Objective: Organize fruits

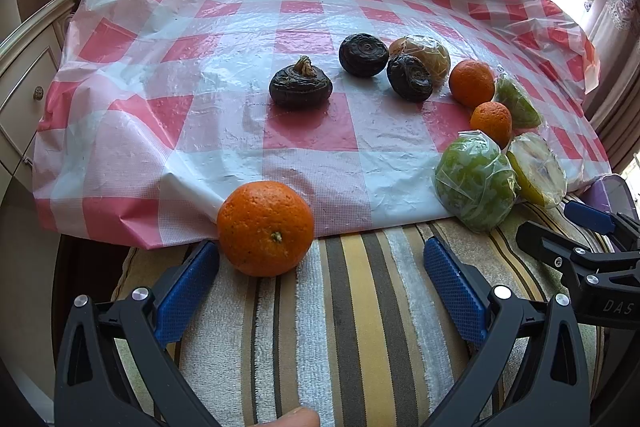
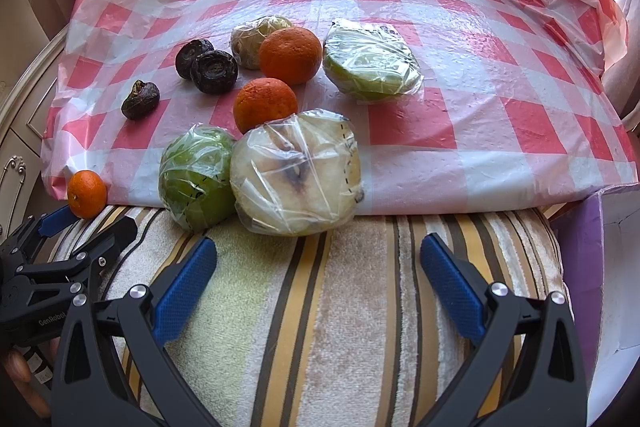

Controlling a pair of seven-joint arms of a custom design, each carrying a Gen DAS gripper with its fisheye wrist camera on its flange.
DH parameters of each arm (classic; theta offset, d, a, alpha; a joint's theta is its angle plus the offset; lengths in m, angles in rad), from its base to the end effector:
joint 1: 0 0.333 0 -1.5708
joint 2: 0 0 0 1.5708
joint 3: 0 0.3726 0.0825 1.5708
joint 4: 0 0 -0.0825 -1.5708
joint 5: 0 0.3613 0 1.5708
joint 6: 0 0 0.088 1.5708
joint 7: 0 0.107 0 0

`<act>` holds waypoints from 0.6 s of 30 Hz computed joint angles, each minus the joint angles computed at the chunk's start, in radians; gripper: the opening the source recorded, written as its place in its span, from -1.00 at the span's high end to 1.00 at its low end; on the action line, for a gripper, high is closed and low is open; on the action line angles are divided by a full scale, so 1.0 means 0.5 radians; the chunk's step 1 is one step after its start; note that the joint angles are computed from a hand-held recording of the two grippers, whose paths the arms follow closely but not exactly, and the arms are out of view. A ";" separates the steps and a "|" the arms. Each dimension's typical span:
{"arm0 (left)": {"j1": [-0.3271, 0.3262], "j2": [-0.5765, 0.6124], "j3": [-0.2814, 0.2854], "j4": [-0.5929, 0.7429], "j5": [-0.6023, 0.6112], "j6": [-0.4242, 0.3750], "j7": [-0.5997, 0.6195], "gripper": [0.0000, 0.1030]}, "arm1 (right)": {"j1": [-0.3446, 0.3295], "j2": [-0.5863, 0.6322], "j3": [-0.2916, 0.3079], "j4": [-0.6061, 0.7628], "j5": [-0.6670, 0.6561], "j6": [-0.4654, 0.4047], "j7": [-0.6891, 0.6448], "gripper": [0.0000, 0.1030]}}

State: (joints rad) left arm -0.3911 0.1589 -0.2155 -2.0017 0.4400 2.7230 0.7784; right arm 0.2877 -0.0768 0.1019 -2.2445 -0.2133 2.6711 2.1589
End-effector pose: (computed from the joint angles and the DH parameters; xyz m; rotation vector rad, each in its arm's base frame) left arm 0.5011 -0.3575 0.5116 -1.7840 2.0807 -0.7573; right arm 0.4848 0.2074 0.5239 -1.8650 1.9242 -0.3969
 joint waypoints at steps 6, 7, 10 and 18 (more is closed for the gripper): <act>0.001 -0.001 0.000 -0.002 -0.005 0.000 0.005 -0.92 | -0.001 0.002 -0.003 -0.003 0.000 0.009 -0.005 -0.97; 0.000 0.000 0.000 0.000 -0.004 -0.001 0.004 -0.92 | -0.001 0.003 -0.004 -0.002 0.000 0.009 -0.006 -0.97; 0.001 -0.002 0.000 -0.004 -0.004 0.002 0.005 -0.92 | -0.002 0.003 -0.004 -0.003 -0.001 0.011 -0.006 -0.97; 0.000 -0.001 0.000 -0.002 -0.001 -0.001 0.001 -0.92 | -0.003 0.002 -0.004 -0.005 -0.003 0.013 -0.004 -0.97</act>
State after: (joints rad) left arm -0.3913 0.1581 -0.2153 -2.0026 0.4397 2.7226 0.7788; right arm 0.2863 -0.0756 0.1000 -2.2469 -0.2147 2.6777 2.1568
